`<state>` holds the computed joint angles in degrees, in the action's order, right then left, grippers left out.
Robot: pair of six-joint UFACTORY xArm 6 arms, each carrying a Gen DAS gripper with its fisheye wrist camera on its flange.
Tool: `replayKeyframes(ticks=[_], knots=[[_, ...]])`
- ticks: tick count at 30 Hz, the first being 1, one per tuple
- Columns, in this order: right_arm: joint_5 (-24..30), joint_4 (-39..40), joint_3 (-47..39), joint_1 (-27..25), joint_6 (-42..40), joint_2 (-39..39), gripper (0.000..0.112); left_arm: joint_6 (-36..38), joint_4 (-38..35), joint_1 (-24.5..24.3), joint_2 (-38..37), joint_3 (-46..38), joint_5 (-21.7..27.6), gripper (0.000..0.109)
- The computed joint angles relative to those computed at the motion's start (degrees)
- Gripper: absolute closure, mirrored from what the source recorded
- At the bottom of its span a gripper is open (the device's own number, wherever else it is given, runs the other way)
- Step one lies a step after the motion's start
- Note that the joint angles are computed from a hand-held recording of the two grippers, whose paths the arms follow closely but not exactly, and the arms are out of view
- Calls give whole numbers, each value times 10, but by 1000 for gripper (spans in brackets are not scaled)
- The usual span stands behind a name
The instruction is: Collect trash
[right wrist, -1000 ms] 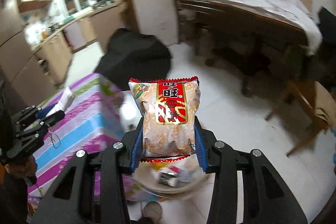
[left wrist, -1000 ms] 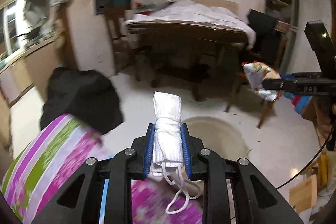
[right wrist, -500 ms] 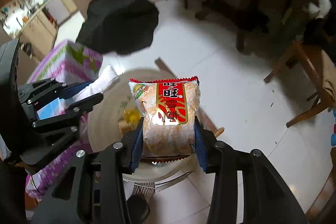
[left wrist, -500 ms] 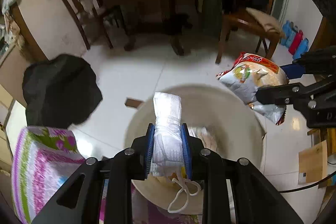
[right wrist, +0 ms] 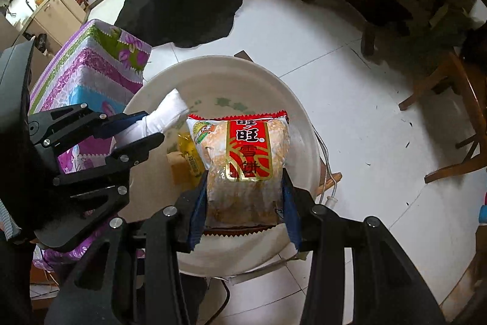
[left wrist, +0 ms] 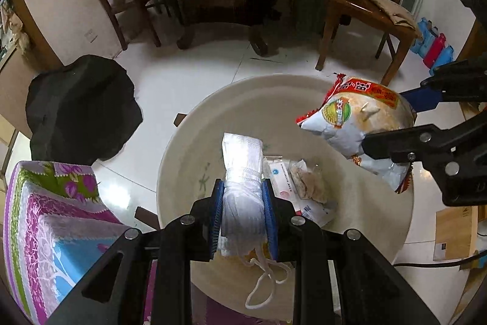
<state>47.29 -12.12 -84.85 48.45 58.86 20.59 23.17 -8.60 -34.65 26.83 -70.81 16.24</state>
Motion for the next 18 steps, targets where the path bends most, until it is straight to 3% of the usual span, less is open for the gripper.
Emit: replayKeyframes(ticks=[4, 6, 8, 18], knots=[[-1, -15, -5, 0, 8, 4, 64, -47, 52, 7, 1, 4, -13, 79], [-1, -18, -9, 0, 9, 7, 61, -78, 78, 5, -4, 5, -12, 68], [1, -20, -13, 1, 8, 9, 58, -89, 86, 8, -6, 8, -17, 65], [1, -22, -10, 8, 19, 9, 58, -99, 100, 8, -24, 33, -38, 64]])
